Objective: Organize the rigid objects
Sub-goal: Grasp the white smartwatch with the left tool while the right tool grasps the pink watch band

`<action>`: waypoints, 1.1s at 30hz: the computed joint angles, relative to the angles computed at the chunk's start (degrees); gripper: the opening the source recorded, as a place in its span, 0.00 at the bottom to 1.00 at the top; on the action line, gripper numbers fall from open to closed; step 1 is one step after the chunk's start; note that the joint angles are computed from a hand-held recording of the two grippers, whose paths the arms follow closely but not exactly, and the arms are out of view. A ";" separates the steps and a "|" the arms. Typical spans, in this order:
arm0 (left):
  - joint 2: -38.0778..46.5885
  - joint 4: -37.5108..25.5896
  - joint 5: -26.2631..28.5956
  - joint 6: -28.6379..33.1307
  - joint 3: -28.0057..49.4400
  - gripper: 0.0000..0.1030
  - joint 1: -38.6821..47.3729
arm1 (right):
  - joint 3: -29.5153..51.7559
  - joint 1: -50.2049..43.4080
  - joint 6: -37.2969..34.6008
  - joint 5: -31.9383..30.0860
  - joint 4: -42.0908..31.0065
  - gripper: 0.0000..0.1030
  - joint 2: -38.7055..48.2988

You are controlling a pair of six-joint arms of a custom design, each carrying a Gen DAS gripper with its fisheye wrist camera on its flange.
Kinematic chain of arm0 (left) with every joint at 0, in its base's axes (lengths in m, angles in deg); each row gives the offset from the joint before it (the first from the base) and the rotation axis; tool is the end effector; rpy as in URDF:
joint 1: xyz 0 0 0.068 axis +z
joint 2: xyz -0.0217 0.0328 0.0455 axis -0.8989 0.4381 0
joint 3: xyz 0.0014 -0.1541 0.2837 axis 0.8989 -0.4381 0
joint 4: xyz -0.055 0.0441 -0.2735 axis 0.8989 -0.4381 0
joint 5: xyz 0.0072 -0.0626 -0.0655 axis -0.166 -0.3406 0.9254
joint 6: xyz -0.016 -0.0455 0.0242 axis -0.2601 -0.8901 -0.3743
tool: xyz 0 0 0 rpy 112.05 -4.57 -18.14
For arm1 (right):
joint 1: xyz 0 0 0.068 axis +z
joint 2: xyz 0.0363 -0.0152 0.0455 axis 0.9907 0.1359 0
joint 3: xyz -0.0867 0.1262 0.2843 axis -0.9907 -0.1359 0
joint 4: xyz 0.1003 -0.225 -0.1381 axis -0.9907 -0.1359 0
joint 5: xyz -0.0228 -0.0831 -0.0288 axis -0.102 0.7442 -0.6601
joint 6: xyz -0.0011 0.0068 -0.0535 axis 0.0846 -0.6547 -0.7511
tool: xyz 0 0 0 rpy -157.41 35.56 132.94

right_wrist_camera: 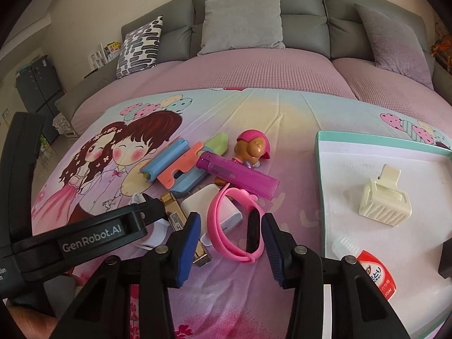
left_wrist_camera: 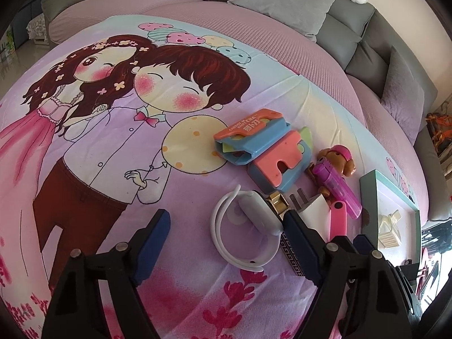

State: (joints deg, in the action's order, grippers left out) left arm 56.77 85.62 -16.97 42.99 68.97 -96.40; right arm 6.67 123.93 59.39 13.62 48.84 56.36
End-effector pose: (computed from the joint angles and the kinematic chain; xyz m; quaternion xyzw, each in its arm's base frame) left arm 0.2639 -0.1616 0.0257 -0.1300 0.9547 -0.1109 0.2434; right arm 0.2288 0.1928 0.0326 -0.0416 0.9314 0.1134 0.3433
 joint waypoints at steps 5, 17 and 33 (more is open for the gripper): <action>0.94 -0.72 -1.06 0.22 1.05 0.80 -0.62 | 1.26 0.03 0.33 -1.66 -0.01 0.38 1.84; 0.29 2.93 0.31 1.18 -0.18 0.52 -1.37 | 0.85 0.45 0.75 -3.15 2.30 0.13 1.87; -8.35 3.03 -5.30 1.04 -4.80 0.52 -2.29 | -7.23 -0.49 1.39 -2.72 11.84 0.12 -5.84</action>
